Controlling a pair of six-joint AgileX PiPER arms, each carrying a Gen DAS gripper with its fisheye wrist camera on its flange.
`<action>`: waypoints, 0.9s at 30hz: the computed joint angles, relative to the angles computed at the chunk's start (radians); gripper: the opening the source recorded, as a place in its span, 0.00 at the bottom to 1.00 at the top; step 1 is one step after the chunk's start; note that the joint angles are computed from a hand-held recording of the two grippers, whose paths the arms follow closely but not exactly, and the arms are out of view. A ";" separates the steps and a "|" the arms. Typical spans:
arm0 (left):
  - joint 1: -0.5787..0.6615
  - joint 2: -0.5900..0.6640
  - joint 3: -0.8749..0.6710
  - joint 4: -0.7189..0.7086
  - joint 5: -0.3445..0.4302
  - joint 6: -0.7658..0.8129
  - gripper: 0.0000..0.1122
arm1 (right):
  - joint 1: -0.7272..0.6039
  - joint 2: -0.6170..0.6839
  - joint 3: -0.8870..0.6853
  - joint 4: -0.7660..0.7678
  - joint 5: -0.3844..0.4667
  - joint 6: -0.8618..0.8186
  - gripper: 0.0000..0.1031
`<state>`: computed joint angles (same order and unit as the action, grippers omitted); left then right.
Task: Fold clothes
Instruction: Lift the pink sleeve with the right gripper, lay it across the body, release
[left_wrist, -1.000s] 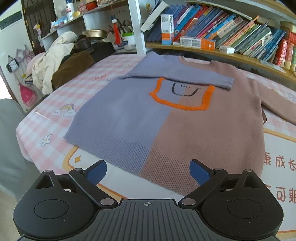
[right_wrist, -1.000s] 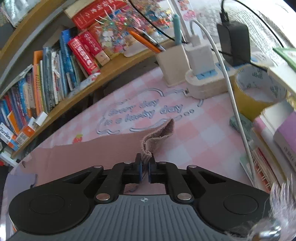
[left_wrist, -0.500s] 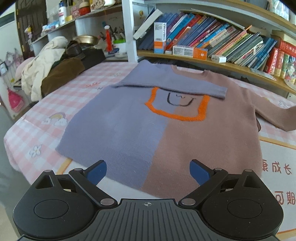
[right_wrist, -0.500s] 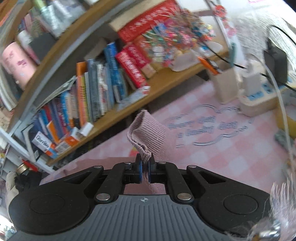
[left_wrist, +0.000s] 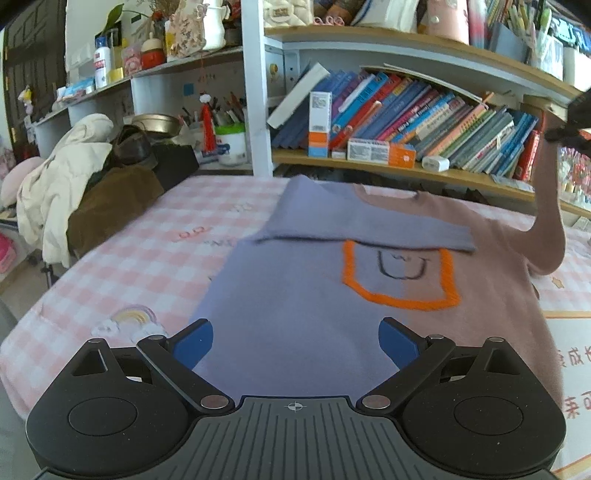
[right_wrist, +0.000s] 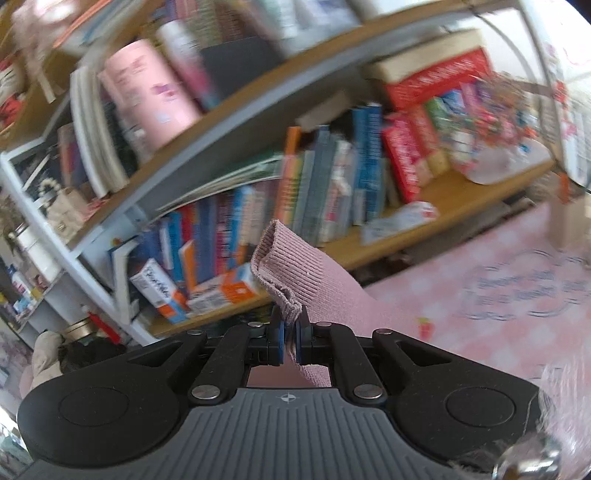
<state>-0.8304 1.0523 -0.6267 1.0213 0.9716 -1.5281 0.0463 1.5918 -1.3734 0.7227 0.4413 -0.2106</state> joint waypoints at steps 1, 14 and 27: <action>0.041 -0.029 0.017 0.004 -0.033 0.031 0.88 | 0.036 0.009 -0.019 -0.053 -0.015 0.057 0.05; 0.646 -0.185 0.121 -0.324 -0.501 0.659 0.88 | 0.384 0.242 -0.323 -0.673 -0.038 0.722 0.05; 1.017 -0.193 0.128 -0.895 -0.597 1.380 0.88 | 0.519 0.538 -0.660 -0.828 0.127 0.911 0.05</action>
